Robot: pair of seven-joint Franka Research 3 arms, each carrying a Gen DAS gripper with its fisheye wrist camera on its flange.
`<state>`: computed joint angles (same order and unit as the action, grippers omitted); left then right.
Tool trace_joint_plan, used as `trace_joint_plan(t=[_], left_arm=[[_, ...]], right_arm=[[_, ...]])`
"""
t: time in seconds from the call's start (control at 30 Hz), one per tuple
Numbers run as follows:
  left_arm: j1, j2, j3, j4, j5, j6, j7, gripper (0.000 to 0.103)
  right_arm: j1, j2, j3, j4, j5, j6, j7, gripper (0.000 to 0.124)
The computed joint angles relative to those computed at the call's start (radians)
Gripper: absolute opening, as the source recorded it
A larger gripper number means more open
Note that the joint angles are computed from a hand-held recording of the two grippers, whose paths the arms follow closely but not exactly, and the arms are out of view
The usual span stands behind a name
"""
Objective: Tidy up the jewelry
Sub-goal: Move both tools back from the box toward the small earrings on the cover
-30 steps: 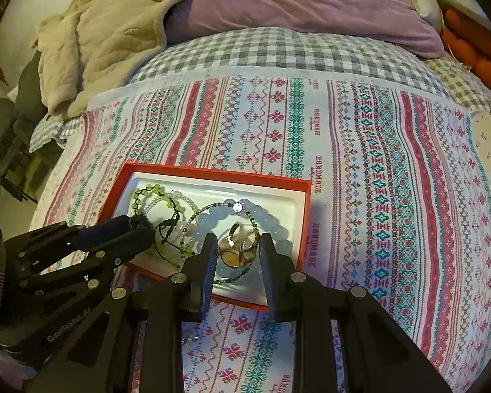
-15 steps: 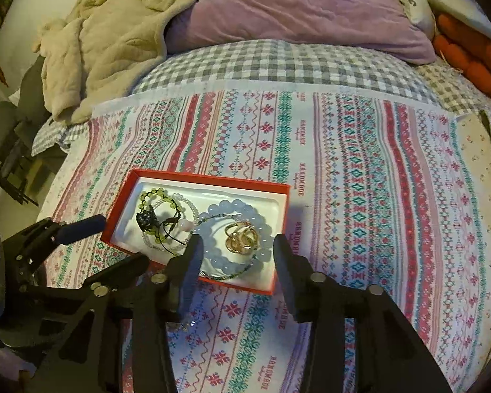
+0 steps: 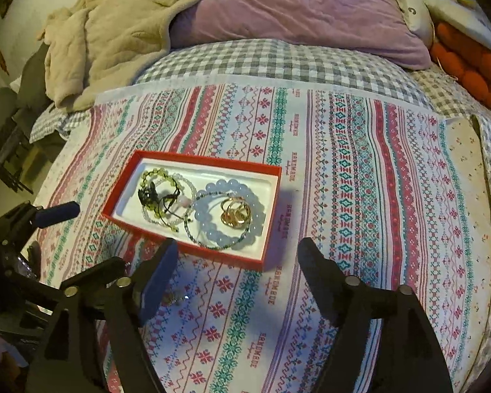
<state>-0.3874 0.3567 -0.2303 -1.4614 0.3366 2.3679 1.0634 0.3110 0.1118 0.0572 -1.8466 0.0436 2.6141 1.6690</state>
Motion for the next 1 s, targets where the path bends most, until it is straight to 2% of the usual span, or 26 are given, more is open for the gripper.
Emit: trace_joint_plan(t=[0.27, 0.93, 1.0], left_arm=[[0.012, -0.042, 0.0, -0.063, -0.002, 0.0, -0.01, 0.097], [0.044, -0.124, -0.016, -0.23, -0.035, 0.015, 0.002, 0.097], [0.046, -0.13, -0.016, -0.247, -0.032, 0.022, 0.003, 0.097]], right_arm=[[0.004, -0.032, 0.003, -0.045, -0.034, 0.009, 0.01, 0.087], [0.006, -0.113, 0.03, -0.184, -0.059, -0.001, -0.03, 0.088], [0.003, -0.119, 0.029, -0.201, -0.065, 0.016, -0.024, 0.096]])
